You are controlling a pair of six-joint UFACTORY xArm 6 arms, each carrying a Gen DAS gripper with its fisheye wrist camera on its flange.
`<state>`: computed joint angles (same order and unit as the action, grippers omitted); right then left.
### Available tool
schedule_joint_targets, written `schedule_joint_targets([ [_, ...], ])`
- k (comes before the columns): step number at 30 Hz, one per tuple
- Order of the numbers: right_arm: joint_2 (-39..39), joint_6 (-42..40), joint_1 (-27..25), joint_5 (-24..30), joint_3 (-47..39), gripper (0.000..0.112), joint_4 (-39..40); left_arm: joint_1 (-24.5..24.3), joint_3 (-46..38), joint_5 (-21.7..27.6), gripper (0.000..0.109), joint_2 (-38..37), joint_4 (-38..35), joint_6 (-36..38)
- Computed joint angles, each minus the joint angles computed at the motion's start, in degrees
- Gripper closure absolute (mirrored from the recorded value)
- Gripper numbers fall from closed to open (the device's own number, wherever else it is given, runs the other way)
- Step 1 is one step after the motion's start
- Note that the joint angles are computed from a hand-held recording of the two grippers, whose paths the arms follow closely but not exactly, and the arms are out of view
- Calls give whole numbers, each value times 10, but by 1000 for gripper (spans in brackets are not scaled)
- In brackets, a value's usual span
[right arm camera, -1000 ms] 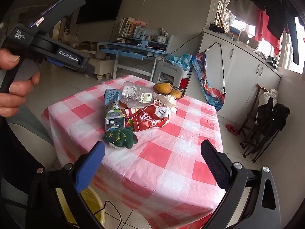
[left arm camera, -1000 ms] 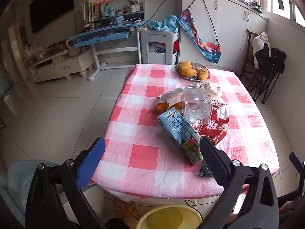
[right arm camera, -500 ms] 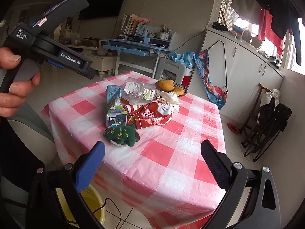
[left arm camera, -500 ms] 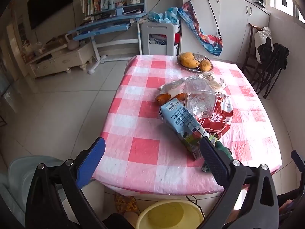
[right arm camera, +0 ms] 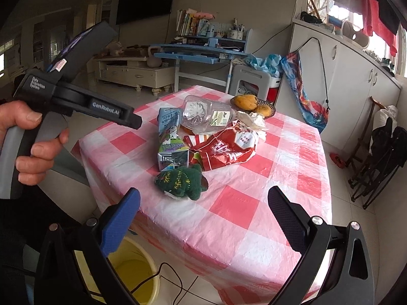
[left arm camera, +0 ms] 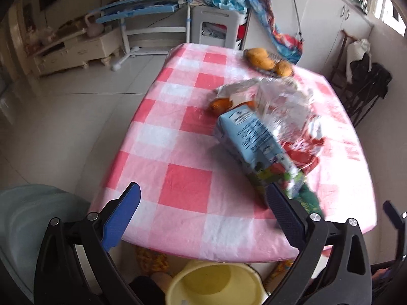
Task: Collect trash
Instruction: 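Grasp the blue milk carton with the left gripper while the right gripper grasps the green plush toy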
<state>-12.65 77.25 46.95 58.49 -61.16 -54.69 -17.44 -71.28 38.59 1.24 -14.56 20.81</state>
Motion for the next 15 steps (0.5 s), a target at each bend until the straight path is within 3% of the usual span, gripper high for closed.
schedule_joint_targets([
  [4,19,-23,-37,-65,0,23,43,-7,-13,16,13,8,-46,22],
  [6,36,-39,-55,-94,-6,33,68,-13,-25,18,13,19,-61,20],
  [11,74,-57,-82,-134,-22,37,88,-26,-72,38,13,62,-98,-6],
  [15,95,-71,-98,-155,-28,43,111,-36,-91,42,13,84,-57,-49],
])
